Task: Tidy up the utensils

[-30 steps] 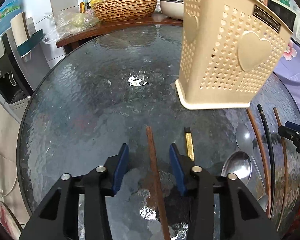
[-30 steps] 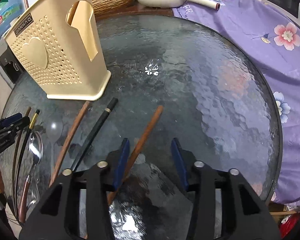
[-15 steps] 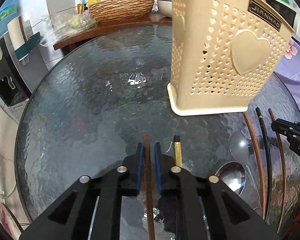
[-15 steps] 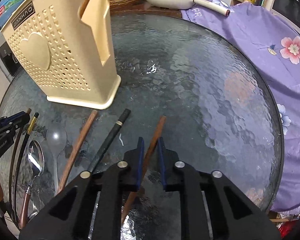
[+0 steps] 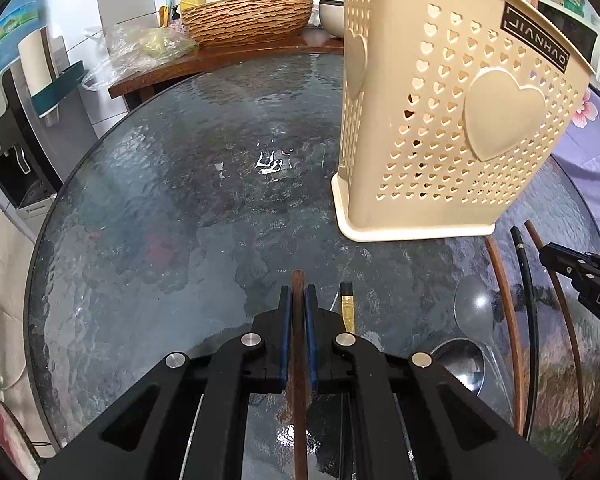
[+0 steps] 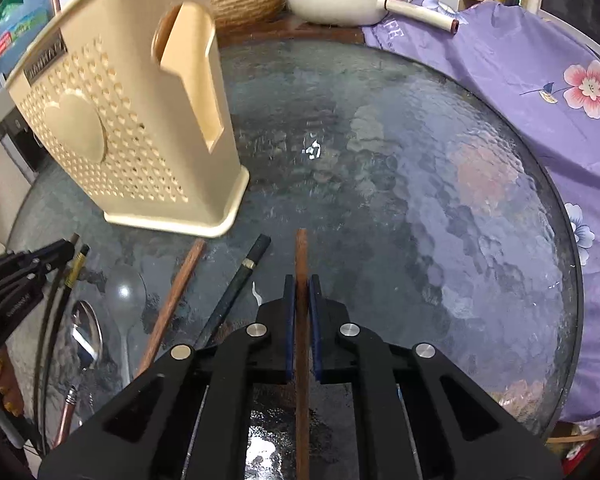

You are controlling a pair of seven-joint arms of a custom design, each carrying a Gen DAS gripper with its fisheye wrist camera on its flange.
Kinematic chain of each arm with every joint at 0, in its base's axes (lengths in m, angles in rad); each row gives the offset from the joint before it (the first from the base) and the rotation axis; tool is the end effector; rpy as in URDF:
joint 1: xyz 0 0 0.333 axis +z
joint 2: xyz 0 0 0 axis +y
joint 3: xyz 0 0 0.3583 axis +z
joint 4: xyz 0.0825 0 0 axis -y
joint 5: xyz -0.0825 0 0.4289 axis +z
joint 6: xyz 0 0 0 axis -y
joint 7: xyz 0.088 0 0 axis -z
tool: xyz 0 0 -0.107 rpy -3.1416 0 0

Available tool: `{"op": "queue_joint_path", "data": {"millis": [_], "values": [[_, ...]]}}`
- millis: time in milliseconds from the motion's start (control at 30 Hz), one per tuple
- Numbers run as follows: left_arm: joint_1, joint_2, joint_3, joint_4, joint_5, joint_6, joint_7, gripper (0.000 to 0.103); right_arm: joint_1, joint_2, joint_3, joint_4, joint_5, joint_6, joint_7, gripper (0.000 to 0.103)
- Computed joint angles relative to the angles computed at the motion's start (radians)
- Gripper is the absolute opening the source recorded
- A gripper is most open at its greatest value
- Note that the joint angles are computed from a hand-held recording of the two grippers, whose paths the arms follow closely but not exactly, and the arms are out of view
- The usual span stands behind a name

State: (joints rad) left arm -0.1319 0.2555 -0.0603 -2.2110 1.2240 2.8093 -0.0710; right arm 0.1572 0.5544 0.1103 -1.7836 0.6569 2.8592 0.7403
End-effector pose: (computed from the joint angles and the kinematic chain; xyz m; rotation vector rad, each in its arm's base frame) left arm 0.5773 -0.1582 0.2854 -2.1159 1.4954 -0.4838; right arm 0.7310 0.1550 0.2989 -2.1778 1.3244 -0.3118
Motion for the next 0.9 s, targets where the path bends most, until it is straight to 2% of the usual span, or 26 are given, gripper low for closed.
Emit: {"op": "queue_joint_path", "data": {"millis": [200,500,633,900], "values": [[0.001,-0.017,0.008,-0.009,0.047,0.016,-0.053,0.006,-0.07,-0.013,0.064,0.011,0.102,-0.034,-0.094,0.007],[0.021,-0.082,-0.003,-0.047,0.156,0.031,-0.161,0.006,-0.148,-0.065,0.137,-0.006,0.367,-0.063,-0.351,0.007],[0.037,-0.113,-0.012,-0.062,0.218,0.059,-0.227,0.006,-0.161,-0.114,0.142,-0.036,0.495,-0.098,-0.473,0.007],[0.068,-0.189,-0.039,-0.089,0.381,0.104,-0.391,0.006,-0.137,-0.193,0.079,-0.067,0.625,-0.213,-0.573,0.007]]}}
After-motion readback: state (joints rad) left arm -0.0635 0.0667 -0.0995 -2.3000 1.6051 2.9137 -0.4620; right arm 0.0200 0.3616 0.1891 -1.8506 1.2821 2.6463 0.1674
